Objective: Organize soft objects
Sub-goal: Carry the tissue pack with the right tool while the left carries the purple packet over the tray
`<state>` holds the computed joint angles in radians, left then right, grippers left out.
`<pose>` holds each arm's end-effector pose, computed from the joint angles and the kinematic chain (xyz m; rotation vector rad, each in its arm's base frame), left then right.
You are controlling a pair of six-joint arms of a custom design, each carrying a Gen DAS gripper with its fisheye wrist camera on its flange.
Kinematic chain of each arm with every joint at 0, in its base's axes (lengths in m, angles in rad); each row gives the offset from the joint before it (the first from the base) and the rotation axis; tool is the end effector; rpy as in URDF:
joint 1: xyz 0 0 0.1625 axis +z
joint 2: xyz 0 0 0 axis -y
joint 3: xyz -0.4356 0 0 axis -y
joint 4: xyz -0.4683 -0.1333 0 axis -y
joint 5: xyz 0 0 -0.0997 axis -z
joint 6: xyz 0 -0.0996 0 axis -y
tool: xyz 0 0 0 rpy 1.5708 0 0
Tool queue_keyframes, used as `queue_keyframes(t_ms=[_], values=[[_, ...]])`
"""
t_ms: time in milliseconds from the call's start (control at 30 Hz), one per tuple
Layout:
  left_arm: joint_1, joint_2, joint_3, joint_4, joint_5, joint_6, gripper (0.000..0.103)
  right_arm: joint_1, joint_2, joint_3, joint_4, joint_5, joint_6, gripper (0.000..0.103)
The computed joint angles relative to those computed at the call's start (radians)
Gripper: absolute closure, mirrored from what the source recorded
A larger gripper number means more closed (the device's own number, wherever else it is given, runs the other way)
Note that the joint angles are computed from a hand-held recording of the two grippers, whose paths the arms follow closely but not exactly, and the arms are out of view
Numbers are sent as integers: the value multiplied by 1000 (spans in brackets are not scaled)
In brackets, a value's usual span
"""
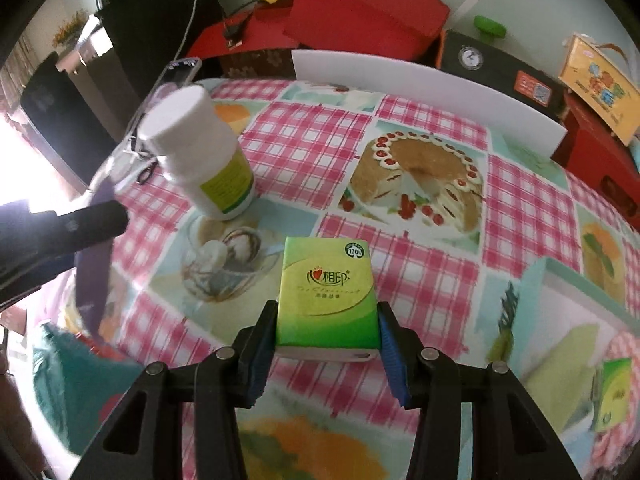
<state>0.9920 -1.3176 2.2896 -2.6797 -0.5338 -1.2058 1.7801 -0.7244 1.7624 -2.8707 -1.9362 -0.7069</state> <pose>-0.0785 -0.5206 0.1608 -0.8095 2.1999 -1.1412 0.2378 -0.6492 -0.0163 1.1420 -2.4654 0.2232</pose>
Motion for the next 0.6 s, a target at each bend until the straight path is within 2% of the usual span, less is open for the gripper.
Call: queue_keyframes(t_ms=[600], values=[[-108, 12, 6, 29, 61, 30, 55, -45, -238, 201, -143, 141, 56, 53]])
